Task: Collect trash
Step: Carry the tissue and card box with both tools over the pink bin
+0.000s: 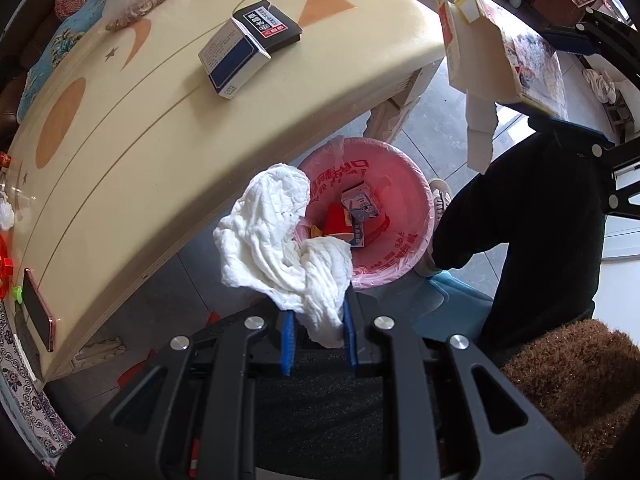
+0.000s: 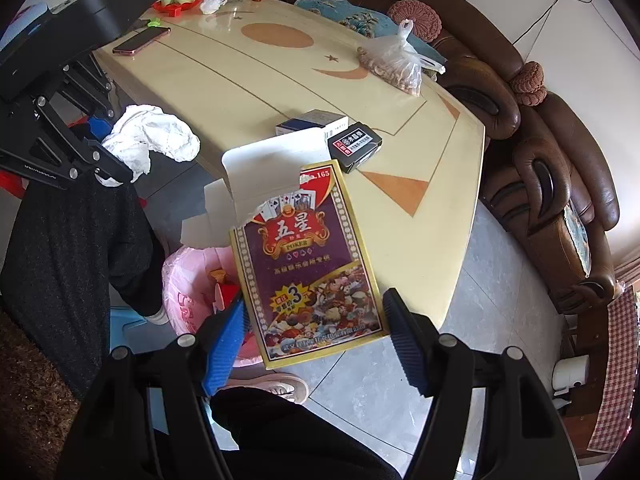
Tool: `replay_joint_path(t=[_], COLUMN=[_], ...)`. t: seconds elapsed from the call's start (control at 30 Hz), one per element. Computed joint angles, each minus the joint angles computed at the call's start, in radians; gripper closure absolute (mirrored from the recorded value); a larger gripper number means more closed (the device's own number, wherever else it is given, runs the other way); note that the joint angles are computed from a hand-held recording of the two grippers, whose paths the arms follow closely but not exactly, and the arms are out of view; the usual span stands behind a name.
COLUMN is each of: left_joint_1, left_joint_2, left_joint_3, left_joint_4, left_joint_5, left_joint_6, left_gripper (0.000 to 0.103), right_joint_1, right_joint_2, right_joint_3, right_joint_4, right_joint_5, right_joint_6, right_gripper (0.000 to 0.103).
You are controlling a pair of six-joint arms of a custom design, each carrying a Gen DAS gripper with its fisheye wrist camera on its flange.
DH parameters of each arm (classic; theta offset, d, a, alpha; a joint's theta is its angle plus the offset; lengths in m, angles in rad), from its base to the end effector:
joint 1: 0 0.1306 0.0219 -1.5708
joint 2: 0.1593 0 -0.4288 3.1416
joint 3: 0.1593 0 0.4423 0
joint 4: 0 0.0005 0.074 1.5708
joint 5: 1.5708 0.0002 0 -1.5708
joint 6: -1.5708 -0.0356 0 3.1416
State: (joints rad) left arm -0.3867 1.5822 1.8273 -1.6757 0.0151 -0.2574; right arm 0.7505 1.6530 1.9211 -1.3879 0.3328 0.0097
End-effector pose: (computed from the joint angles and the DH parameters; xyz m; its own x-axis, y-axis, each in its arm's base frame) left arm 0.4988 -0.2042 0.5519 -0.7904 0.5967 -0.1389 0.6000 0.7997 0.0211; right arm 0.4454 0.3988 0.5672 -0.6530 -0.6214 -0.4330 -0.5468 0.7823 -0.2983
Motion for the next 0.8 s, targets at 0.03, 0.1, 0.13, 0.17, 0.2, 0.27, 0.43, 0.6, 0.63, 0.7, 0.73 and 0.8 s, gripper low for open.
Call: replay_joint_path(t=[0.03, 0.1, 0.13, 0.17, 0.2, 0.27, 0.43, 0.6, 0.63, 0.7, 0.73, 0.8], left_joint_1=[-0.001, -0.003, -0.005, -0.006, -0.006, -0.008, -0.010, -0.013, -0.014, -0.018, -0.018, -0.019], left_joint_2=[-0.001, -0.002, -0.002, -0.002, -0.001, 0.002, 0.011, 0.027, 0.031, 0.034, 0.038, 0.045], left_joint_3=[-0.007, -0.018, -0.022, -0.025, -0.027, -0.031, -0.042, -0.061, -0.064, -0.076, -0.080, -0.089], left_joint_4=[0.001, 0.005, 0.006, 0.006, 0.007, 0.008, 0.011, 0.018, 0.017, 0.025, 0.023, 0.023], left_joint_5=[0.004, 0.010, 0.010, 0.010, 0.011, 0.009, 0.015, 0.022, 0.028, 0.030, 0.040, 0.056], left_joint_6=[-0.004, -0.010, -0.015, -0.018, -0.020, -0.026, -0.036, -0.052, -0.051, -0.055, -0.055, -0.055], left_gripper=[0.083, 0.083, 0.083, 0.083, 0.083, 0.083, 0.083, 0.083, 0.083, 0.083, 0.083, 0.083], right_joint_1=[0.001, 0.005, 0.004, 0.004, 0.004, 0.004, -0.001, -0.011, -0.014, -0.017, -0.018, -0.022], right_joint_2=[0.001, 0.002, 0.004, 0.006, 0.008, 0.010, 0.017, 0.022, 0.022, 0.023, 0.022, 0.022], right_joint_3=[-0.002, -0.007, -0.007, -0.007, -0.007, -0.010, -0.024, -0.051, -0.057, -0.070, -0.077, -0.090], right_joint_4=[0.000, 0.001, 0.000, -0.002, -0.004, -0.001, 0.003, 0.014, 0.018, 0.027, 0.030, 0.037], right_joint_5=[-0.004, -0.004, -0.010, -0.016, -0.018, -0.023, -0.055, -0.085, -0.092, -0.095, -0.101, -0.117], right_joint_6=[-0.001, -0.002, -0.003, -0.005, -0.006, -0.007, -0.019, -0.033, -0.037, -0.042, -0.046, -0.057], right_gripper=[0.038, 0.038, 0.038, 0.038, 0.038, 0.037, 0.037, 0.037, 0.037, 0.037, 0.037, 0.037])
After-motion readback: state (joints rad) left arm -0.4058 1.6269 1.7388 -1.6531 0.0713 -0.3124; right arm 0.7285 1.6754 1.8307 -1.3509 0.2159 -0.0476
